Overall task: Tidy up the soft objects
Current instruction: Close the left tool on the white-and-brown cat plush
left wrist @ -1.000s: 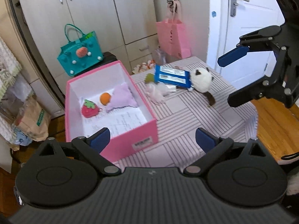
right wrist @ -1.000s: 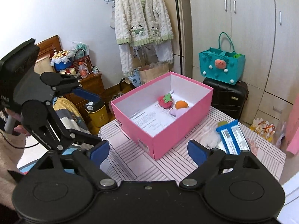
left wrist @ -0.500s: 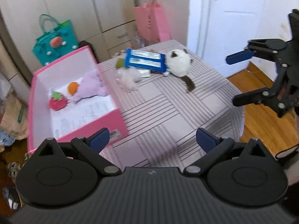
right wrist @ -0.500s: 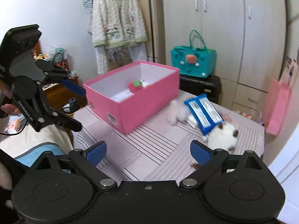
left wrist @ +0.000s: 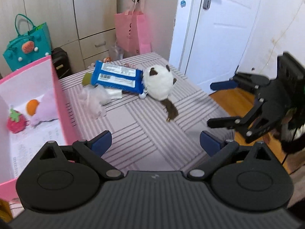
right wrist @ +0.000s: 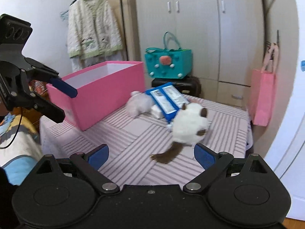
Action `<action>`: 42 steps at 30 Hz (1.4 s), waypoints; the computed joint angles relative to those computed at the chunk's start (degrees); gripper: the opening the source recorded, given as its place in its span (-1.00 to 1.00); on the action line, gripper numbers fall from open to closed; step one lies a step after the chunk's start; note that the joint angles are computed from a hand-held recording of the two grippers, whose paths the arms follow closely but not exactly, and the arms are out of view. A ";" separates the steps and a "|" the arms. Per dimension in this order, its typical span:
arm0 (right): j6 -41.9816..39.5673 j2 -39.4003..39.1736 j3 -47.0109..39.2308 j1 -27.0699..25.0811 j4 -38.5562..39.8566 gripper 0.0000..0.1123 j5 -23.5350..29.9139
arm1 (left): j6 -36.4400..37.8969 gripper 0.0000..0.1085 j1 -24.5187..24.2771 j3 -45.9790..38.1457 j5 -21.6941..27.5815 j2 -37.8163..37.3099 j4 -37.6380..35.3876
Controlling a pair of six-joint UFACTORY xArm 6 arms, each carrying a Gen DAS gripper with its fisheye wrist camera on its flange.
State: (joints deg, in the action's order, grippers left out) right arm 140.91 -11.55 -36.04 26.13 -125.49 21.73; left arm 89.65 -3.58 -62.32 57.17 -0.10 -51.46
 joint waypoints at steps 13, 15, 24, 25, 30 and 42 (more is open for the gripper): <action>12.19 11.78 -9.90 -7.28 -13.89 0.56 -6.28 | 7.09 0.78 -5.31 -2.45 -4.29 7.16 -13.29; 12.95 13.35 -11.50 -8.10 -14.18 0.56 -6.70 | 7.87 0.78 -6.02 -3.13 -3.78 8.18 -15.96; 8.35 17.16 -14.15 -8.48 -10.50 0.58 -3.21 | 6.09 0.63 -10.16 -7.60 -2.43 14.50 -16.46; 7.38 17.36 -14.39 -8.36 -10.12 0.58 -2.72 | 6.98 0.62 -10.96 -7.25 -4.20 14.55 -17.33; -3.04 19.06 -15.62 -7.56 -1.86 0.58 1.17 | 10.68 0.57 -14.47 -6.83 -10.74 15.58 -23.00; 7.89 22.58 -19.19 -11.29 -11.13 0.40 -3.55 | 11.73 0.49 -19.43 -8.18 -19.80 18.34 -27.53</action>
State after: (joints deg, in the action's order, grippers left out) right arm 148.79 11.03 -55.23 14.84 -136.62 18.18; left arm 101.38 -23.01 -70.50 37.37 18.24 -78.99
